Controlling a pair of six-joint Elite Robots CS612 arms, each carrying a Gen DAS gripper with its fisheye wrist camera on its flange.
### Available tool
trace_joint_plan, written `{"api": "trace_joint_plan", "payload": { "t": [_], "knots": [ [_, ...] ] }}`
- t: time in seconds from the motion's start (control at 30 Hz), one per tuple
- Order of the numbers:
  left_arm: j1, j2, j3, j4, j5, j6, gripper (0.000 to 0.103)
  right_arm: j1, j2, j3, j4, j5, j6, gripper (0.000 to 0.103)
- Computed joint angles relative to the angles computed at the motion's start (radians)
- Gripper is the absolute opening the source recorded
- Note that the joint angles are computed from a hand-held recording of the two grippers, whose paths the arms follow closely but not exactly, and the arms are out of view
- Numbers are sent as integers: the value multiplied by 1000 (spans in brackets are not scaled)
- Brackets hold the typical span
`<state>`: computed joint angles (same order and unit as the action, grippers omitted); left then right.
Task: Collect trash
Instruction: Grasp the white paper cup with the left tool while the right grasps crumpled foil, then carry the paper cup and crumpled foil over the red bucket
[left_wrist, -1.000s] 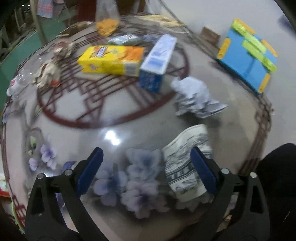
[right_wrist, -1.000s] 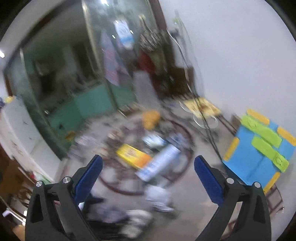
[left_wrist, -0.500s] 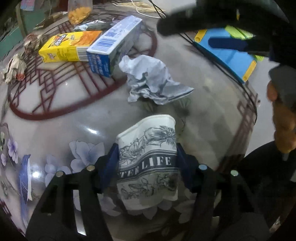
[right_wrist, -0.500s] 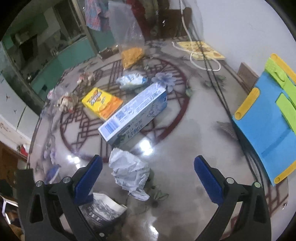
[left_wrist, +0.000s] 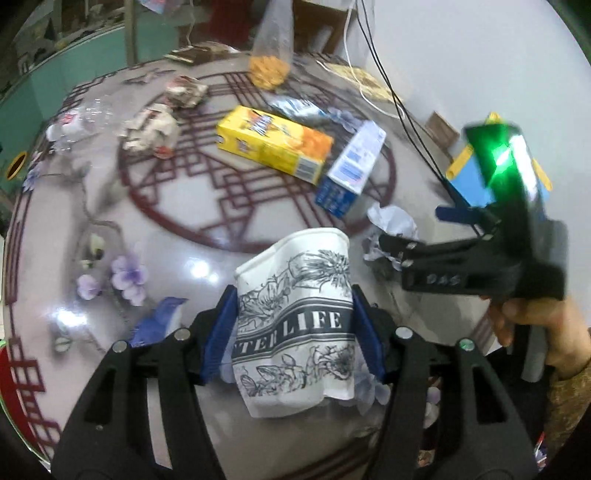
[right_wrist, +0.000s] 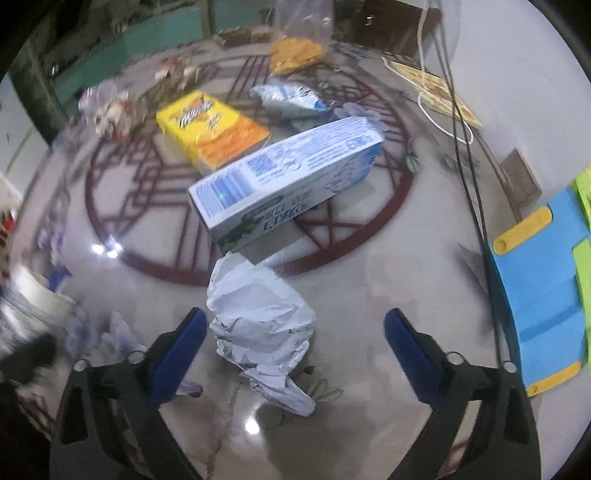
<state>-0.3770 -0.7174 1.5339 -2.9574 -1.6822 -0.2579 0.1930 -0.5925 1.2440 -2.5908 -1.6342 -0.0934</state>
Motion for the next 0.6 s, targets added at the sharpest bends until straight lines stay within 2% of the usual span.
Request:
{"api": "trace_joint_plan", "payload": {
  "t": [0.03, 0.07, 0.1, 0.17, 0.27, 0.33, 0.43, 0.6],
  "knots": [
    [3, -4, 6, -8, 2, -5, 59, 2, 4, -5, 12, 0, -8, 77],
    [6, -10, 13, -15, 3, -7, 59, 1, 5, -7, 22, 17, -13, 62],
    [8, -14, 18, -21, 5, -9, 59, 0, 5, -7, 28, 36, -14, 57],
    [14, -23, 28, -36, 12, -11, 59, 5, 0, 6, -7, 17, -14, 55],
    [18, -37, 54, -64, 41, -14, 59, 5, -22, 47, -94, 47, 7, 55],
    [26, -49, 73, -79, 55, -26, 59, 11, -36, 75, -171, 42, 24, 55],
    [40, -64, 99, -99, 72, -55, 59, 30, -57, 120, -308, 17, 45, 55],
    [70, -87, 149, -145, 105, -110, 59, 61, -71, 149, -412, 36, 76, 55]
  ]
}}
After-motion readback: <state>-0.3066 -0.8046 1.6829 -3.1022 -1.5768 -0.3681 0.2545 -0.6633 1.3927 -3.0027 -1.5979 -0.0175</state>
